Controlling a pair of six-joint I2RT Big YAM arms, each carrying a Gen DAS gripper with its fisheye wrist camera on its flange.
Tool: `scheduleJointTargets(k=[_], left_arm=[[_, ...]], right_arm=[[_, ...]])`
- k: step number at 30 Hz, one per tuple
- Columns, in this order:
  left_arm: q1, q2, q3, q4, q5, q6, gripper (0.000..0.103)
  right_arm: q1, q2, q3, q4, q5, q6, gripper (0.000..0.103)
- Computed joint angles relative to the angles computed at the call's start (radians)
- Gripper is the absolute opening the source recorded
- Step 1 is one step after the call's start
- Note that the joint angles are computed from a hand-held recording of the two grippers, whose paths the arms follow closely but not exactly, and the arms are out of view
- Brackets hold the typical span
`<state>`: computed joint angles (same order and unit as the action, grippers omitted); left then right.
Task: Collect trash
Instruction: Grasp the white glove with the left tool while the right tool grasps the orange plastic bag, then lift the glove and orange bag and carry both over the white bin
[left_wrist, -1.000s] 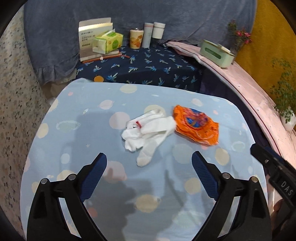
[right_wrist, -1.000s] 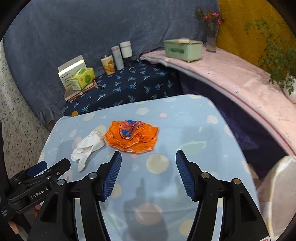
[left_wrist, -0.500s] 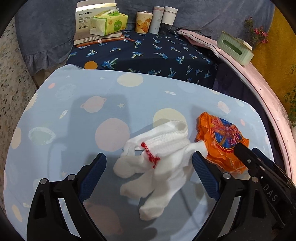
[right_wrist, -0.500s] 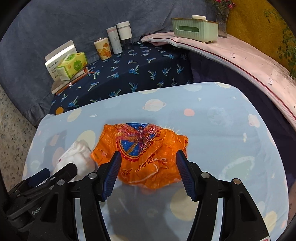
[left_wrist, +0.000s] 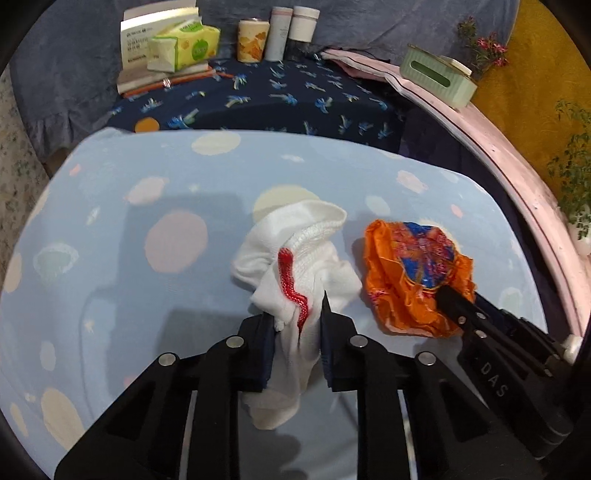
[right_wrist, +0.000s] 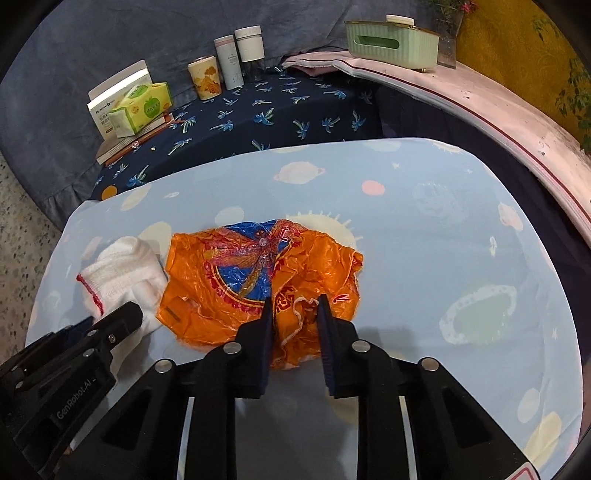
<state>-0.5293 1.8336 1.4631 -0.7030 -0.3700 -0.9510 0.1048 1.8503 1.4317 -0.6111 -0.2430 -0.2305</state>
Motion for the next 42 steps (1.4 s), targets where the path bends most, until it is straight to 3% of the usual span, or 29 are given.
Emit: scheduleJointTargets(k=[9, 16, 28, 42], left_arm=[[-0.091, -0.035, -0.014, -0.044, -0.025, -0.067, 0.017], [-0.175, -0.072, 0.029, -0.108, -0.096, -0.099, 0.017], [-0.315, -0.03, 0.271, -0.228, -0.222, -0.044, 0.017], [-0.428, 0.101, 0.538, -0.302, -0.247, 0.029, 0.018]], right_arm=[[-0.065, -0.118, -0.137, -0.025, -0.055, -0.033, 0.016], [-0.152, -0.251, -0.204, -0.027, -0.13, -0.039, 0.016], [-0.335, -0.4, -0.165, -0.085, -0.27, -0.043, 0.016], [-0.539, -0.466, -0.134, -0.105, -0.345, -0.107, 0.016]])
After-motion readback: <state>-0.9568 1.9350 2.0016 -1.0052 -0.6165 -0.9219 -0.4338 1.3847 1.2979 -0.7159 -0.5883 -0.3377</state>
